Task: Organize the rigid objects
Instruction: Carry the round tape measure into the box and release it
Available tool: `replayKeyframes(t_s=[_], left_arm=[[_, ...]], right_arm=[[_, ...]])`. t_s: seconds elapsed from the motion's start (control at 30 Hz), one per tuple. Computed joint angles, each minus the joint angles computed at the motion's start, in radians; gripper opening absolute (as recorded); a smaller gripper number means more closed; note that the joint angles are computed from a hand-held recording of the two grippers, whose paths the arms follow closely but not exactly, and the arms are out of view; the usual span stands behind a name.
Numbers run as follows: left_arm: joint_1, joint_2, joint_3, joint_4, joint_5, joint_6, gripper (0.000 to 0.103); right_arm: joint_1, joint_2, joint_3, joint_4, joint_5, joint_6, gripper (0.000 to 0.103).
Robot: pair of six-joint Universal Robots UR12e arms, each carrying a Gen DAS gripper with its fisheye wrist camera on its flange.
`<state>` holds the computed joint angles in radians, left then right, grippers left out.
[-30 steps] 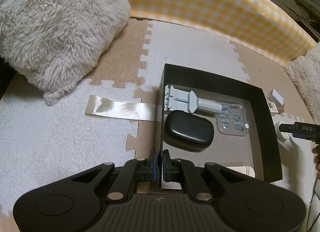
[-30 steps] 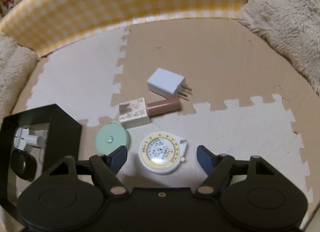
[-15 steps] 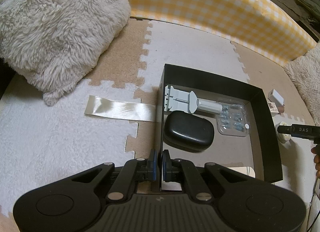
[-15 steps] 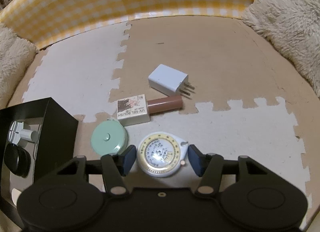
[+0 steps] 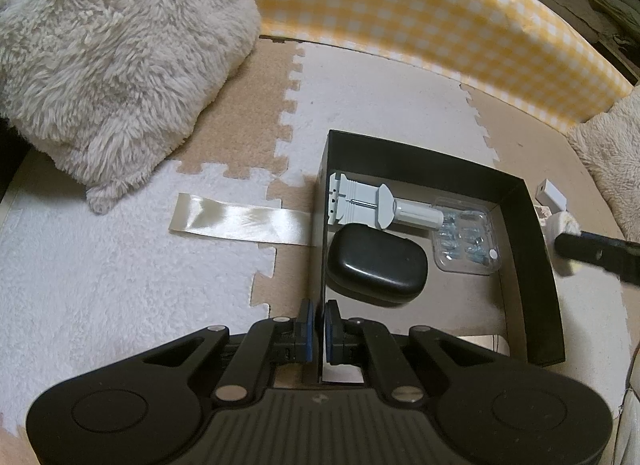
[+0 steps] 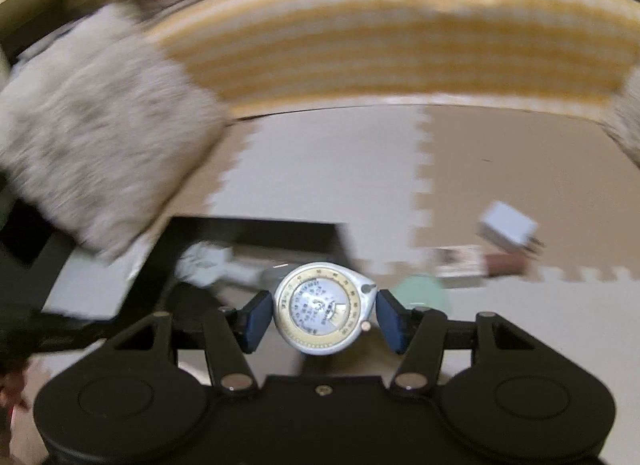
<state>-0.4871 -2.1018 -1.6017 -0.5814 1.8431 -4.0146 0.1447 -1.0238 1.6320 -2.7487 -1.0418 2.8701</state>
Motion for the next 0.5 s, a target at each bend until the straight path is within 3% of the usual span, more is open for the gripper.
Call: replayKeyframes(t_s=[0.17,0.3,0.5], left_arm=[[0.0,0.002,-0.003,0.005,-0.001,0.003,0.006],[-0.001,0.002,-0.004,0.006,0.0,0.004,0.006],[-0.001,0.002,-0.004,0.006,0.001,0.005,0.006]], right_arm=[[0.022,-0.016,0.013,0.042,0.037,-0.129,0.058],[0.047,-0.016,0.016,0.057,-0.015,-0.235,0.058],[0.069,-0.006,0.015,0.047,-0.095,-0.319,0.059]])
